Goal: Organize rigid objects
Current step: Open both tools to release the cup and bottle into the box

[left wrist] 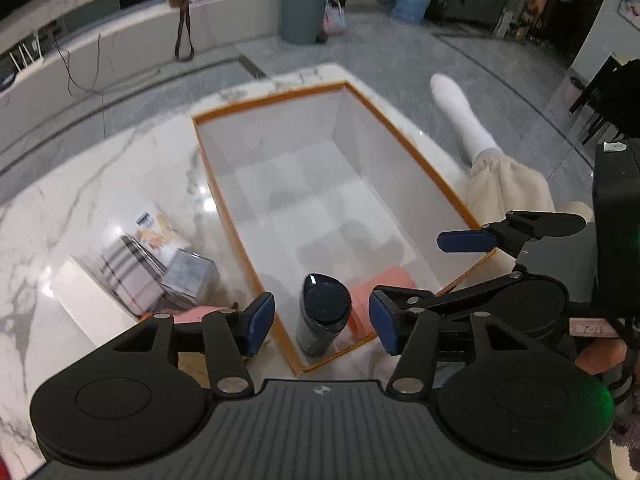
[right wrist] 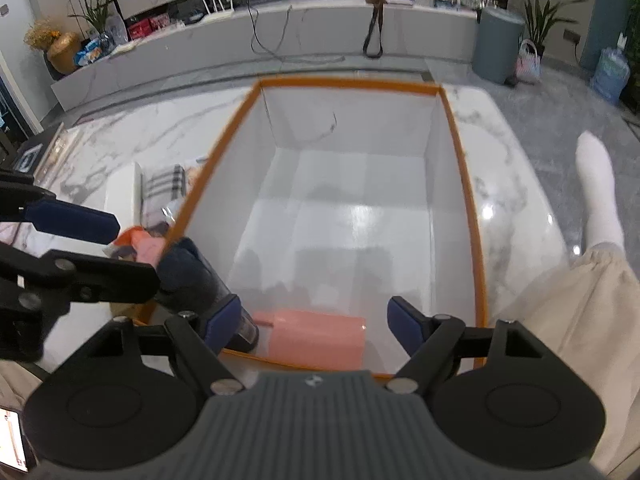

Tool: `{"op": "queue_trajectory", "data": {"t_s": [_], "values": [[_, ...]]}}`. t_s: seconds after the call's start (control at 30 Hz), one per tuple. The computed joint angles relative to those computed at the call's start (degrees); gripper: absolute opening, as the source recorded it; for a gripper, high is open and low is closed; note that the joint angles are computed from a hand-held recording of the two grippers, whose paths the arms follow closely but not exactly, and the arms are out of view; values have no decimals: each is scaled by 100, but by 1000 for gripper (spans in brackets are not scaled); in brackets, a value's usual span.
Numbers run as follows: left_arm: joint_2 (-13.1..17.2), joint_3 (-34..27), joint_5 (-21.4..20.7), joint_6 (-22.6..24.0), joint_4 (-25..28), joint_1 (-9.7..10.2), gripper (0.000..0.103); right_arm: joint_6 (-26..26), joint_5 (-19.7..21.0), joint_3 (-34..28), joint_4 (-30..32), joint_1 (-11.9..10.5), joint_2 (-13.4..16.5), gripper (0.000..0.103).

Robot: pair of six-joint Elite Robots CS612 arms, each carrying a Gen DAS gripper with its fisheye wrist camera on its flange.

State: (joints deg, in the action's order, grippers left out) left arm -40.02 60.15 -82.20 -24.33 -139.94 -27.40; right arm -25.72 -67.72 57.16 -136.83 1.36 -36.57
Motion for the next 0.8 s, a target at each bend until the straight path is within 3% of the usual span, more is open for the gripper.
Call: {"op": "queue_trajectory", "data": {"t_s": [0.33, 0.53, 0.7, 0.8], "values": [[-581, 939, 683, -186, -618, 14, 65, -223, 541, 615, -1084, 83, -388, 80], [-798, 1364, 780, -401, -691, 53, 66, -399, 139, 540, -712, 228, -380, 70], [-804, 1495, 677, -482, -680, 107, 66, -511, -314, 511, -387, 290, -322, 59], [-777, 1523, 582, -494, -673, 140, 66, -424, -311, 426, -242, 282, -233, 54]]}}
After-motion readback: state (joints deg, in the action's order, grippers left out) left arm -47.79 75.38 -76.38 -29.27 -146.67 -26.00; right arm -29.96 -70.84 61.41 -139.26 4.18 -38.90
